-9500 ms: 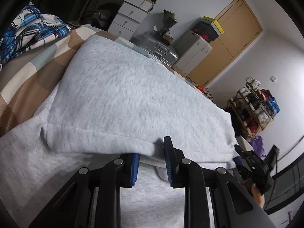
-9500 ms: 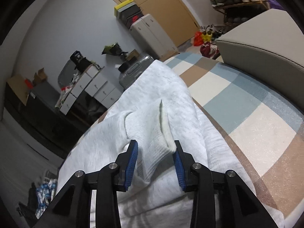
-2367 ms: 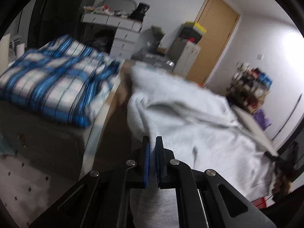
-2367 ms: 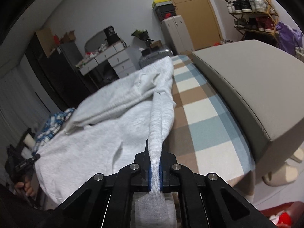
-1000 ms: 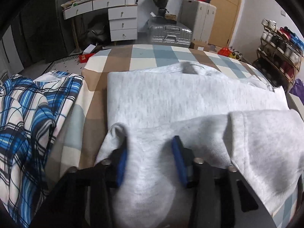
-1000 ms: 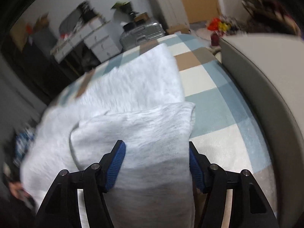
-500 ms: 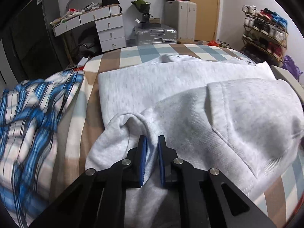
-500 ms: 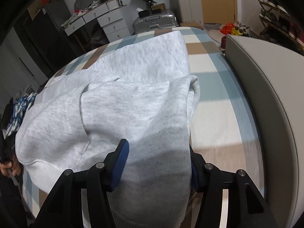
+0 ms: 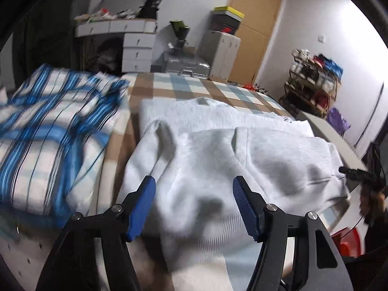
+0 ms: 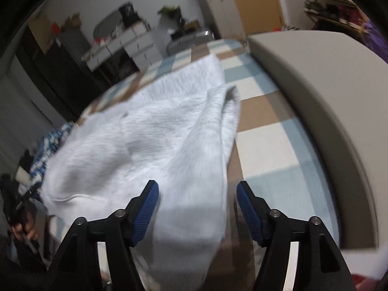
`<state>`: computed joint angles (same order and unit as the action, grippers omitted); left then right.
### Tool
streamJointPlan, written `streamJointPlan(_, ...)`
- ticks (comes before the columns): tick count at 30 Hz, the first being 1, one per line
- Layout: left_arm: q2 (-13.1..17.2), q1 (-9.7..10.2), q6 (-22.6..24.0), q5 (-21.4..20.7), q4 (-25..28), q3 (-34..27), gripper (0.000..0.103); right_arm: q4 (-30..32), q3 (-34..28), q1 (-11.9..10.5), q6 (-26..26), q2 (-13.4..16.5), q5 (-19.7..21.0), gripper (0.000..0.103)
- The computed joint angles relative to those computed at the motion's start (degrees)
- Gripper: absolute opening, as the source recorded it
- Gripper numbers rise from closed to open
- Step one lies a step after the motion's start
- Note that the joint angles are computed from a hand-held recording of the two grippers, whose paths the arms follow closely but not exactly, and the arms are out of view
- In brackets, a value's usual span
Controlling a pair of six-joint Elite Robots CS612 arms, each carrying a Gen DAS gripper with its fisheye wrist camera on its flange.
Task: Fold large clothes
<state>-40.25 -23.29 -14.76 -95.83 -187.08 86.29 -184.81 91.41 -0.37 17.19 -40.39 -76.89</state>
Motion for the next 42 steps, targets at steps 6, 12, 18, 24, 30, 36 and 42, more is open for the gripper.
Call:
streamJointPlan(6, 0.98, -0.09, -4.74, -1.19, 4.19, -0.37, 0.062, -2.74, 1.98, 0.25, 3.39, -0.19, 1.13, 0.074)
streamJointPlan(12, 1.36, -0.63, -7.53, -0.72, 1.8, -0.63, 0.042, -4.6, 1.46, 0.29, 5.23, 0.79, 2.37, 0.074)
streamJointPlan(18, 0.31, -0.75, -7.01, 0.1, -2.95, 1.21, 0.004, -5.35, 1.64, 1.42, 2.36, 0.23, -2.68, 0.016)
streamJointPlan(24, 0.52, 0.53, -8.7, -4.97, -8.4, 0.2, 0.003, -16.56, 1.41, 0.54, 5.07, 0.2, 1.98, 0.008)
streamJointPlan(30, 2.5, 1.52, -5.08, -4.57, -9.39, -7.65, 0.003, -16.48, -7.81, -0.52, 8.07, 2.1, 5.84, 0.008)
streamJointPlan(36, 10.65, 2.75, -10.33, -5.23, 6.1, -27.06, 0.014, 5.14, -28.04, -1.08, 17.38, 9.61, 1.2, 0.027)
streamJointPlan(42, 9.39, 3.13, -12.58, -4.14, 11.67, -22.73, 0.057, 6.75, -24.43, -1.48, 14.18, 9.21, 0.8, 0.07)
